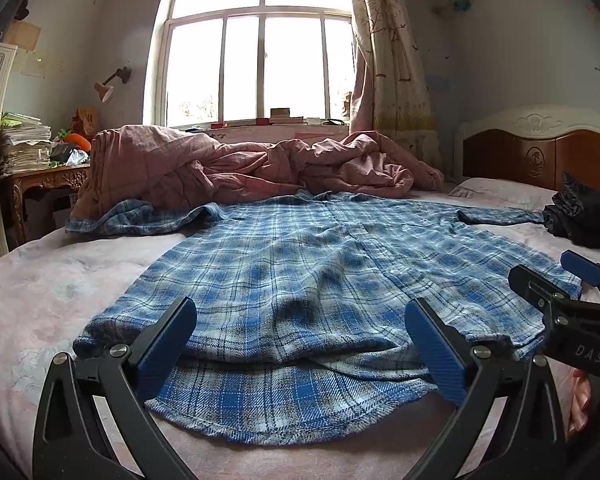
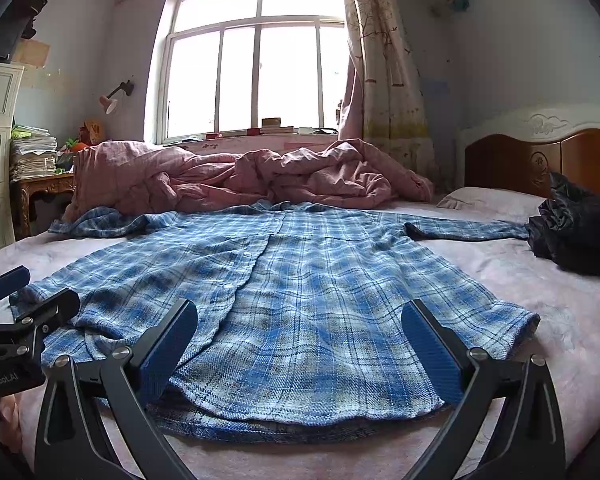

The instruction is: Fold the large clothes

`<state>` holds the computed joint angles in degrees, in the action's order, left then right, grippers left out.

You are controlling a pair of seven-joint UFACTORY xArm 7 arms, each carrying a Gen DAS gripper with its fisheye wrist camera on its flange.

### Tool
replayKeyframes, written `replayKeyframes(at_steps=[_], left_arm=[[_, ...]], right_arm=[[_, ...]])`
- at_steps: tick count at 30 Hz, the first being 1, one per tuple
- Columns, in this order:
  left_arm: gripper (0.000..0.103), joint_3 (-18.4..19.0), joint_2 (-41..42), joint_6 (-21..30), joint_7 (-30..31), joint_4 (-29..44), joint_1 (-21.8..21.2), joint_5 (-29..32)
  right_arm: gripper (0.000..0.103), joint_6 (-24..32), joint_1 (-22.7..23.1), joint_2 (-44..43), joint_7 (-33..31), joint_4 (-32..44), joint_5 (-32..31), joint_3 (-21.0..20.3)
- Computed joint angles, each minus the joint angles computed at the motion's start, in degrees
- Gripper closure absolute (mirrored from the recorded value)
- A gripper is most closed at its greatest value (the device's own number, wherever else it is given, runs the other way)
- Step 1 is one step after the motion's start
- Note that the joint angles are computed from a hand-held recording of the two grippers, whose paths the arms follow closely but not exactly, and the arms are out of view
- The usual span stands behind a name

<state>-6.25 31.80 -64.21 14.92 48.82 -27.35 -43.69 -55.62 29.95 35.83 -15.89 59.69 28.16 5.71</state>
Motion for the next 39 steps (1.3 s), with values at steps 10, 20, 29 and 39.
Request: replayKeyframes(at_steps=[10,20,29,39], left_arm=[[0.000,-0.05,1.71,-2.82,3.05,1.86,-1.43,-3.35],[0.000,-0.61,1.74,-3.43,3.19,1.68,-0.90,-3.03],[0.000,-0.65,1.76,-3.05,3.03,1.69,-0.78,-2.61],[0.000,-0.42,1.42,-2.48,1.81,0.95,-0.46,-0.74]], right_arm=[[0.000,0.71,-0.20,-0.04,0.46,0.08,-0.16,-0.05],[0.000,1.26,-0.01,-0.14,0.42,0.17,0.05,-0.14],[0.000,1.40,-0.04,-0.15,0.44,0.21,-0.06,-0.17],[0.000,1.47,0.13,-0.01,0.23,0.41,0.05,-0.29]])
